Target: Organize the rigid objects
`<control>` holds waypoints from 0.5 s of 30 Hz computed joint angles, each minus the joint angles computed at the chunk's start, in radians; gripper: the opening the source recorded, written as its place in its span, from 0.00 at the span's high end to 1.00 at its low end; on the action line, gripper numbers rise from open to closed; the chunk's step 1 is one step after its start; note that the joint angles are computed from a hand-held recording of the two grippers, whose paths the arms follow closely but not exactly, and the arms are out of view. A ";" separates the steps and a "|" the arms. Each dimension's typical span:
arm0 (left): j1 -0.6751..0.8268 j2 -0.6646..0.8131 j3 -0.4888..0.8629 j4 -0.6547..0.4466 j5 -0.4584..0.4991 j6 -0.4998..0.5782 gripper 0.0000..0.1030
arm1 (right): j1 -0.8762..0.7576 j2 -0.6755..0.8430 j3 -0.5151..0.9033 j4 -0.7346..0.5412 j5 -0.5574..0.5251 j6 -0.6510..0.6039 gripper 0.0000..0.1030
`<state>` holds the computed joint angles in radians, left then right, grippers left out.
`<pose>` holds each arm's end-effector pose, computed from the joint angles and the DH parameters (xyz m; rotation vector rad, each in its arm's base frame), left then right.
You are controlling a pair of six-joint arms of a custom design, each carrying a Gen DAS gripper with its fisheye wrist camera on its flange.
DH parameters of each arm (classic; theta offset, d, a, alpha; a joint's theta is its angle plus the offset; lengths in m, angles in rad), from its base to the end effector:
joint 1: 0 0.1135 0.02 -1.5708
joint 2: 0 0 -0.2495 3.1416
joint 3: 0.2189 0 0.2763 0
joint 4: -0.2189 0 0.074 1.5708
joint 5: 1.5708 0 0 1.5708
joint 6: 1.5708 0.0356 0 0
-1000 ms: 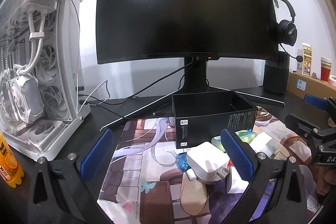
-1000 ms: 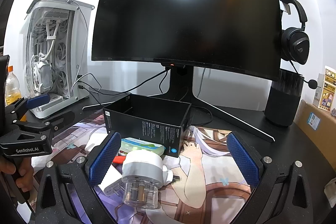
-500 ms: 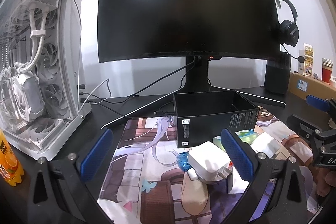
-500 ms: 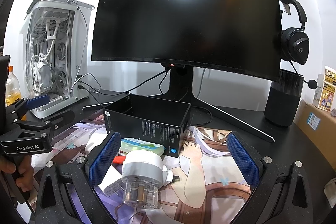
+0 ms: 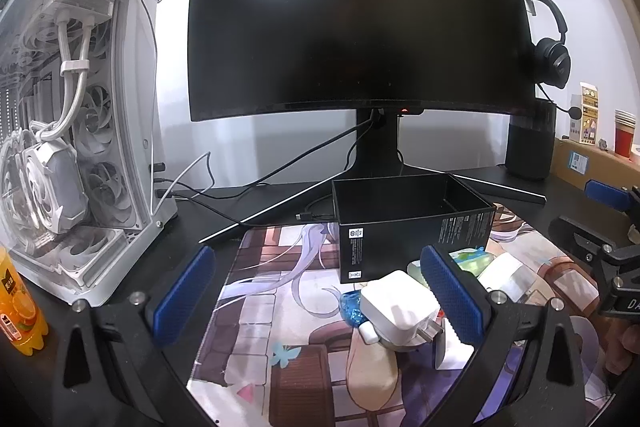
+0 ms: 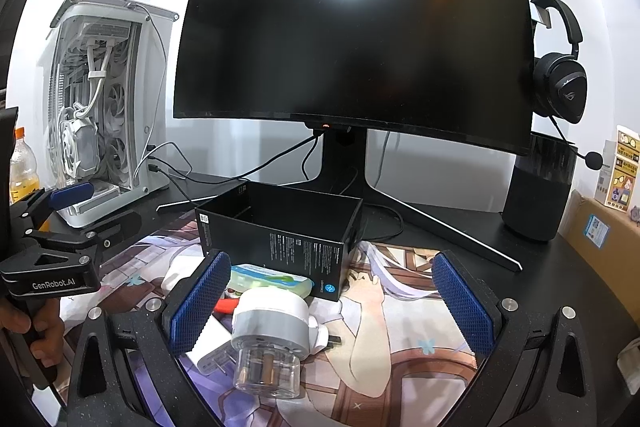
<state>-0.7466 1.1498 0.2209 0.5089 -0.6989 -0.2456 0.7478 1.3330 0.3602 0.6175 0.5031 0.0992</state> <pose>0.1771 -0.1326 0.1198 0.0348 1.8880 0.0216 0.2032 0.1651 0.1303 -0.2763 1.8612 0.0955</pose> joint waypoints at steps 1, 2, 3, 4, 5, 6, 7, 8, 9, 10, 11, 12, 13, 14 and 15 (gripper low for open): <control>0.002 -0.001 -0.001 0.000 0.001 0.001 0.00 | -0.001 0.002 0.002 0.001 -0.001 0.000 0.01; 0.002 -0.001 -0.001 0.002 0.001 0.002 0.00 | -0.001 0.004 0.002 0.003 -0.001 0.000 0.01; 0.002 -0.001 -0.002 0.004 0.002 0.002 0.00 | -0.003 0.009 0.007 0.000 -0.004 0.000 0.01; 0.003 0.000 -0.001 0.004 0.005 0.003 0.00 | -0.002 0.002 0.003 -0.003 -0.002 0.001 0.01; 0.006 0.001 0.000 0.004 0.013 0.004 0.00 | -0.002 0.002 0.002 -0.003 -0.002 0.000 0.01; 0.010 0.004 0.002 0.002 0.020 0.005 0.00 | -0.002 0.001 0.003 -0.003 -0.002 -0.001 0.01; 0.012 0.007 0.005 -0.002 0.022 0.004 0.00 | -0.002 0.002 0.003 -0.004 -0.003 0.000 0.01; 0.013 0.007 0.006 -0.004 0.026 0.004 0.00 | -0.002 0.002 0.003 -0.004 -0.003 0.000 0.01; 0.015 0.009 0.009 -0.008 0.029 0.003 0.00 | -0.004 0.002 0.004 -0.007 -0.005 0.001 0.01; 0.017 0.012 0.014 -0.015 0.033 0.001 0.00 | -0.007 0.002 0.005 -0.010 -0.008 0.002 0.01; 0.022 0.014 0.017 -0.021 0.043 0.000 0.00 | -0.011 0.001 0.005 -0.013 -0.012 0.005 0.01; 0.031 0.013 0.018 -0.026 0.063 -0.001 0.00 | -0.012 0.000 0.005 -0.014 -0.013 0.006 0.01; 0.039 0.010 0.020 -0.032 0.083 -0.002 0.00 | -0.014 -0.003 0.003 -0.014 -0.015 0.007 0.01; 0.049 0.008 0.021 -0.039 0.100 -0.005 0.00 | -0.012 -0.005 0.001 -0.010 -0.012 0.006 0.01; 0.054 0.007 0.023 -0.046 0.107 -0.009 0.00 | -0.009 -0.008 -0.004 -0.002 -0.012 0.003 0.01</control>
